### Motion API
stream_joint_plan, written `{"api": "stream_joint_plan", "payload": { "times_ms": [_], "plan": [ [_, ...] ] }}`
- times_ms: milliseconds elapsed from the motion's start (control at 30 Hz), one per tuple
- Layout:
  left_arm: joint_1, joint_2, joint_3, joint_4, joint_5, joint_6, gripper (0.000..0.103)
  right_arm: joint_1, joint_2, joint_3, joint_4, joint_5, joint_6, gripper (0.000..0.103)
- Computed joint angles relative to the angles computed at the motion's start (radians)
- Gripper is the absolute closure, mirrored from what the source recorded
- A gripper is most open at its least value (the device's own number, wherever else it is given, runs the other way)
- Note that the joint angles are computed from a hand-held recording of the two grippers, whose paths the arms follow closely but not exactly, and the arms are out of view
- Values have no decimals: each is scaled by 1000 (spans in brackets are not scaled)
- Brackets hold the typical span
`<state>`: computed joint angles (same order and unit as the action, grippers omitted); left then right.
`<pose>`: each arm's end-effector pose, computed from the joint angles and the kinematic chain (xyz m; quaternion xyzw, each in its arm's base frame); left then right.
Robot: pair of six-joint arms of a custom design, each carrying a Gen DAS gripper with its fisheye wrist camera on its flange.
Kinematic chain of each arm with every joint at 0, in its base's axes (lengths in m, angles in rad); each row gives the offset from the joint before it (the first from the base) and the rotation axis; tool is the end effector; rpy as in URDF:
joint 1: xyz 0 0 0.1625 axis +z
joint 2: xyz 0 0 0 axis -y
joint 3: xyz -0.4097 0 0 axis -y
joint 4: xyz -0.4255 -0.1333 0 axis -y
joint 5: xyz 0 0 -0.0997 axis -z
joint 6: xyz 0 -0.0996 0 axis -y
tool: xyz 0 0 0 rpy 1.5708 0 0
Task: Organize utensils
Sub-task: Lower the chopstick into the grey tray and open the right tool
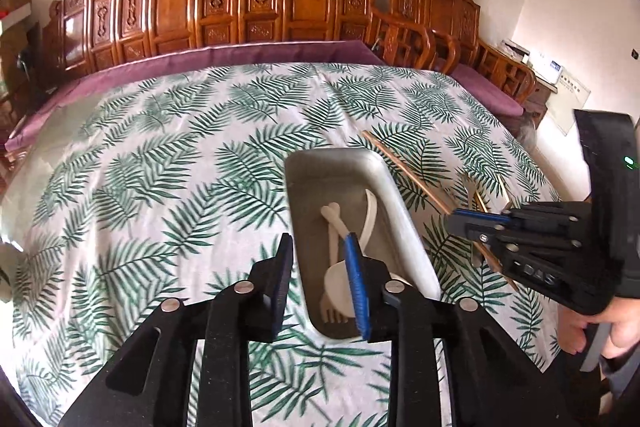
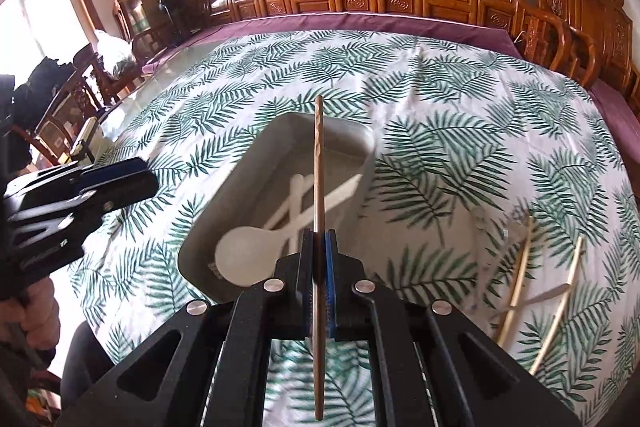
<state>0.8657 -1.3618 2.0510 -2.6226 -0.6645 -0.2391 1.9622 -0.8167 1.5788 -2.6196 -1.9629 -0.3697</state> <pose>-0.1812 -0.5396 0.2706 0.1274 0.8787 -0.3402 0.3098 0.3589 -0.6199 0.1073 0.3347 -0.9117 0.1422 0.1913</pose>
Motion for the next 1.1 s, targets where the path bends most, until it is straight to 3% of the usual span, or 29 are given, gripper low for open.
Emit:
{"api": "stream_joint_plan", "payload": {
  "times_ms": [200, 233, 300, 400, 800, 1100],
  "plan": [
    [-11, -39, 40, -20, 49, 21, 63, 7, 60, -59, 38, -9, 37, 96],
    [-11, -49, 48, -26, 49, 19, 59, 8, 72, -72, 48, -9, 46, 96],
    [-13, -59, 61, -54, 56, 23, 37, 9, 91, -91, 62, -12, 56, 97],
    [-16, -70, 72, -75, 71, 24, 28, 12, 117, -114, 78, -21, 63, 97],
    [-13, -95, 78, -122, 87, 47, 23, 15, 173, -171, 118, -34, 86, 96],
    [-18, -86, 92, -168, 89, 66, 16, 15, 149, -156, 116, 10, 59, 95]
  ]
}}
